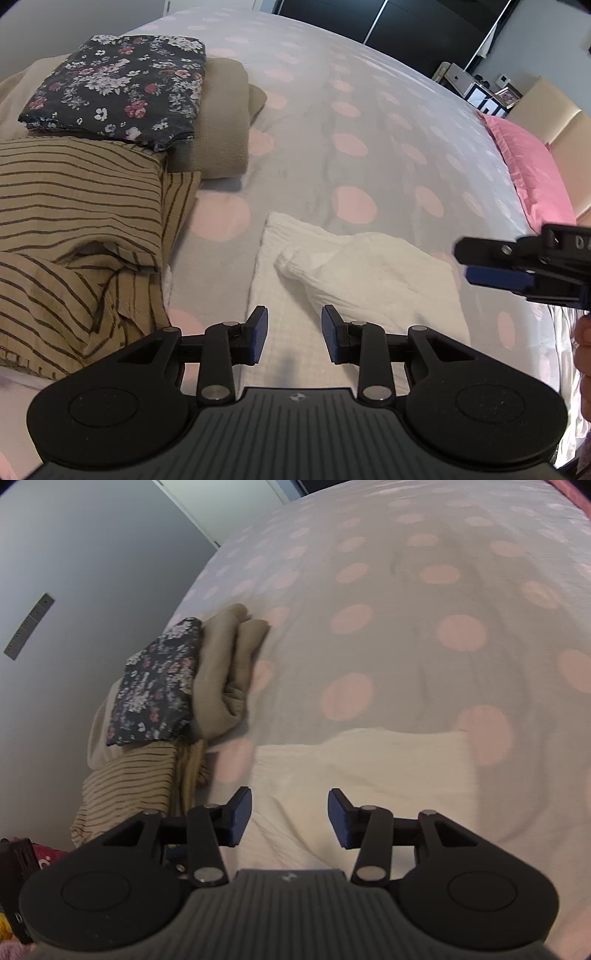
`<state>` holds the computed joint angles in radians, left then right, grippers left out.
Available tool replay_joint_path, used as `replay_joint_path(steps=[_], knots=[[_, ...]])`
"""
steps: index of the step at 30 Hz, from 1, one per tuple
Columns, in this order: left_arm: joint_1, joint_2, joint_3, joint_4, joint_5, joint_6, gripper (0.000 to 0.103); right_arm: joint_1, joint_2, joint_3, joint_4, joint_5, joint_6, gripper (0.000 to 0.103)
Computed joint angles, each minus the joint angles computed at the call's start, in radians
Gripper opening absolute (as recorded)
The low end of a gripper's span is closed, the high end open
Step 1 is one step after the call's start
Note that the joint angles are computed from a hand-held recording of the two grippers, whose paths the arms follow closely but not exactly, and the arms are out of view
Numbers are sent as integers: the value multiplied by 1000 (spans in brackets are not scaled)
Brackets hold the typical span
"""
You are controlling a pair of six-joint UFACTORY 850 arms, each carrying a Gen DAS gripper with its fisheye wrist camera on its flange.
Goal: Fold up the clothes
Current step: 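Lay the corner over the folded top and open the right gripper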
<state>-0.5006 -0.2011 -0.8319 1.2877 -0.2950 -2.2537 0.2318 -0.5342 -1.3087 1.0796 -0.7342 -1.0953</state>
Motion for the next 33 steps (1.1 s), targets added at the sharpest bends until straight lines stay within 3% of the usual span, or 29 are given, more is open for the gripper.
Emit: replay_joint_path(steps=[11,15,18,20,22,28,33], knots=[[-60,28,18,78,27,-88,29,-140,75,140,-205,53,62,64],[-85,33,25,84,31,-103,29,-186,61,156,-221,-13,137,64],[-100,34,28,55,29,-78,29,-195,65,175,-193,-75,105,48],[-108,39,32,29,17,-61,29,-176,88,204,-178,-78,52,20],[-115,51,41,16,7,-69,29,-158,129,251,-140,-70,-41,12],[-128,86,71,-4,-21,-92,29,-121,234,374,-68,-142,-298,7],[-129,87,80,-76,-24,-32,29,-77,293,476,-56,-115,-450,11]])
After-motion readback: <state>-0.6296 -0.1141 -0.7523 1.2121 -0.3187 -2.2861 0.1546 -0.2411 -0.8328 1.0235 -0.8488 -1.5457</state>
